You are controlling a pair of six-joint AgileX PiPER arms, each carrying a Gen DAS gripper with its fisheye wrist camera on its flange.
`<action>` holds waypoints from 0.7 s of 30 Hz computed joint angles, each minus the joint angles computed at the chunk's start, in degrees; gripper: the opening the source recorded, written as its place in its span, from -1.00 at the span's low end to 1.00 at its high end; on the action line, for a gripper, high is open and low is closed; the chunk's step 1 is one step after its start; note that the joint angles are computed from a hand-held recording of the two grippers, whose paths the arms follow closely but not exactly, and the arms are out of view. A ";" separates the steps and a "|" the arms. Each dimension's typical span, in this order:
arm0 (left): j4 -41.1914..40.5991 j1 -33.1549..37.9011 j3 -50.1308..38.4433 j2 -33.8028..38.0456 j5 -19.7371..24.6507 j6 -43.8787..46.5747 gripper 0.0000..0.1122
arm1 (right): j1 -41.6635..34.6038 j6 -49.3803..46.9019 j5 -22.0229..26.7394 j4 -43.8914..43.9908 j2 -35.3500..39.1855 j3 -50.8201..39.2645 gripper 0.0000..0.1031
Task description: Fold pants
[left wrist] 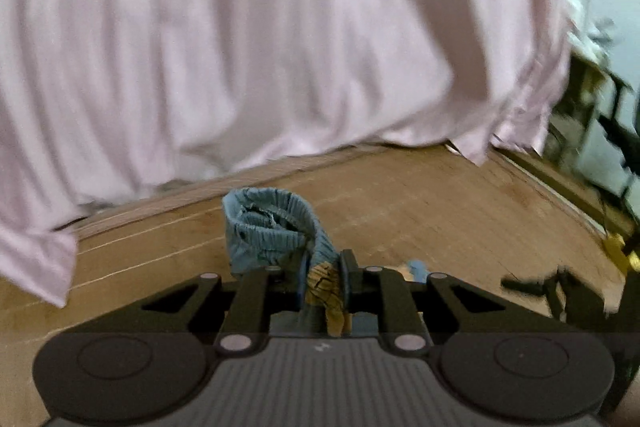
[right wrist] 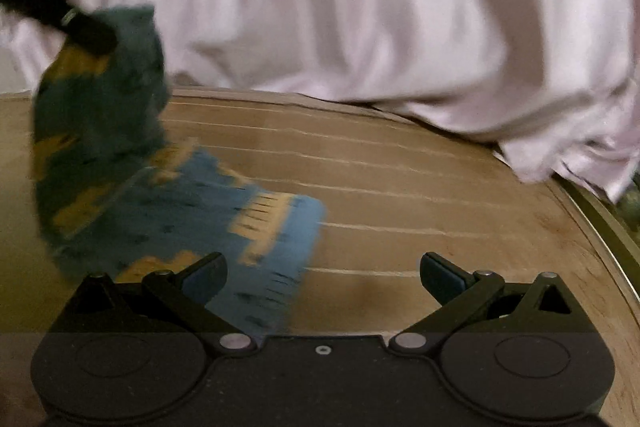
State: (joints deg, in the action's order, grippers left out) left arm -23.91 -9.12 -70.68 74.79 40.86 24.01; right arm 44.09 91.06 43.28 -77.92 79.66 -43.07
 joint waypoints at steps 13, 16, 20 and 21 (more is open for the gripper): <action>10.08 -23.95 4.30 12.89 -9.66 -5.15 -0.65 | -10.46 -2.76 1.77 5.12 -5.30 4.64 0.98; 2.96 -23.72 7.33 14.10 -13.27 0.05 -0.66 | -9.72 -1.63 2.23 3.96 -4.61 4.88 0.98; -7.87 -19.56 6.68 15.14 -9.32 12.00 -0.50 | -8.71 0.29 2.27 1.52 -3.34 4.66 0.98; -9.61 -18.22 7.20 14.02 -7.67 14.01 -0.14 | -8.46 1.90 1.92 0.48 -3.36 4.97 0.98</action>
State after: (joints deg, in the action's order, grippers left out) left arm -33.52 -27.34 -63.47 88.81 33.19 38.01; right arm 35.63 92.97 45.21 -77.44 76.31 -38.10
